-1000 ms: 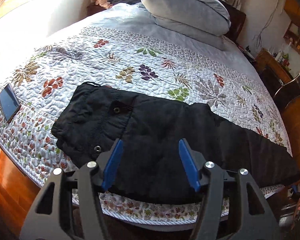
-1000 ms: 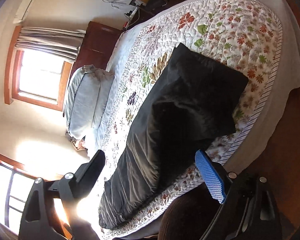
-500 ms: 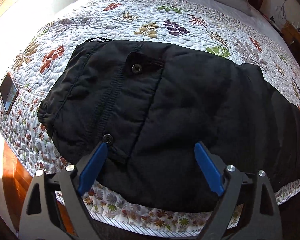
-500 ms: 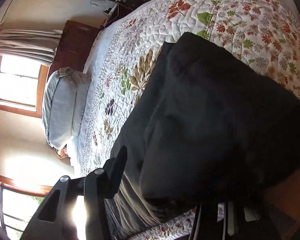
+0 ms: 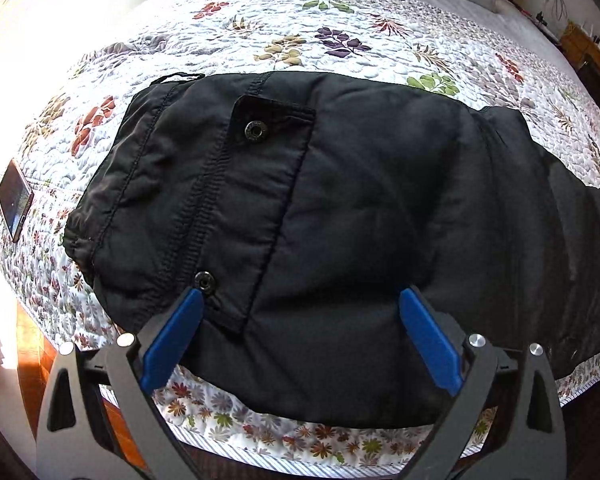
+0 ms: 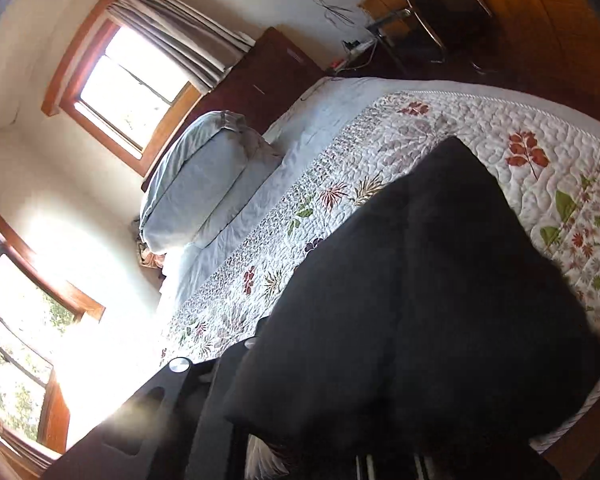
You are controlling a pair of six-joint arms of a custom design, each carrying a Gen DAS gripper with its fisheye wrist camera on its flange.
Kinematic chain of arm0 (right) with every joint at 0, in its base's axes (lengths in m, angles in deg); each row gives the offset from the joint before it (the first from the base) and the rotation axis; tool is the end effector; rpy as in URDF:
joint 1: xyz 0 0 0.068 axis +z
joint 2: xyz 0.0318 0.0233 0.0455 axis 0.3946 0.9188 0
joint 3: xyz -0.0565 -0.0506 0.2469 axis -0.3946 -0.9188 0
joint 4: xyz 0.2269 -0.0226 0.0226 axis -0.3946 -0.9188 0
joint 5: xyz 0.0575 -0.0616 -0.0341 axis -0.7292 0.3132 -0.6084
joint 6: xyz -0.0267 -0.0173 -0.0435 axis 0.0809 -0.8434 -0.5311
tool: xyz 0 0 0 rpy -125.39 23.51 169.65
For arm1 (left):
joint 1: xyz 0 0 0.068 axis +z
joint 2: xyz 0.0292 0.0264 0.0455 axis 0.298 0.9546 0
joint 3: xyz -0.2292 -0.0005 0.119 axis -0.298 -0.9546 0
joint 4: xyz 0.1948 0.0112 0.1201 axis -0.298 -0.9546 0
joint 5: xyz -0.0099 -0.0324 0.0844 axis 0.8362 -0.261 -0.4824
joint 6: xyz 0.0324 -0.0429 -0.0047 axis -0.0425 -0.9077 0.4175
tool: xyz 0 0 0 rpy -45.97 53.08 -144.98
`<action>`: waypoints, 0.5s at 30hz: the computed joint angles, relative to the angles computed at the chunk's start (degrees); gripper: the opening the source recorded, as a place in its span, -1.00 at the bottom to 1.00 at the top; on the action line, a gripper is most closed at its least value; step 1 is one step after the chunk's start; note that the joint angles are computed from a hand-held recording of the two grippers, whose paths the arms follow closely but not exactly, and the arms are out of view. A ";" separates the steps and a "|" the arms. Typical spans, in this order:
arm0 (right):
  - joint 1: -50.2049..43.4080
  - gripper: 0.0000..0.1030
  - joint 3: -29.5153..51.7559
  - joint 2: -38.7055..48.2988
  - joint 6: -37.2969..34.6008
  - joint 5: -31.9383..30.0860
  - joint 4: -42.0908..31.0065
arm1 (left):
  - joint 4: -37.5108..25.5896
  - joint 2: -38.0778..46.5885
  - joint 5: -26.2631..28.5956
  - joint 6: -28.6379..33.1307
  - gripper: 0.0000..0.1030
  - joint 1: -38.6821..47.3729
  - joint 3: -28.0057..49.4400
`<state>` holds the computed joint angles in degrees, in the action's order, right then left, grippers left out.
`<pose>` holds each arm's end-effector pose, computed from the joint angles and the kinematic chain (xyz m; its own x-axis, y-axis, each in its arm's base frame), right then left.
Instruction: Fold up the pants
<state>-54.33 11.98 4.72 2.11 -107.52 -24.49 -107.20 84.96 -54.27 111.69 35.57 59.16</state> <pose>0.0844 -0.2406 0.3257 -0.3110 0.7738 -0.5519 0.3605 0.6333 0.6848 0.3529 0.1115 0.2665 -0.9324 0.1405 -0.3331 0.1402 0.9898 0.0250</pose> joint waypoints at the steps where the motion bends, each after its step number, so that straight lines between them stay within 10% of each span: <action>1: -0.49 -0.87 -0.94 -0.05 -1.21 1.44 0.25 | -0.18 0.33 -0.14 -0.11 0.92 -0.20 0.34; 7: -6.15 -0.17 -9.66 8.95 -2.64 17.37 4.25 | -2.13 2.00 -0.80 -0.17 0.93 -0.63 2.93; 15: -23.05 0.46 -8.63 11.60 -15.12 12.64 -6.25 | -4.67 1.67 1.77 -3.33 0.93 0.45 5.00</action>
<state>-77.38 3.34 16.32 -13.01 -94.87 -30.73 -111.86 86.63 -52.50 108.36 36.02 64.16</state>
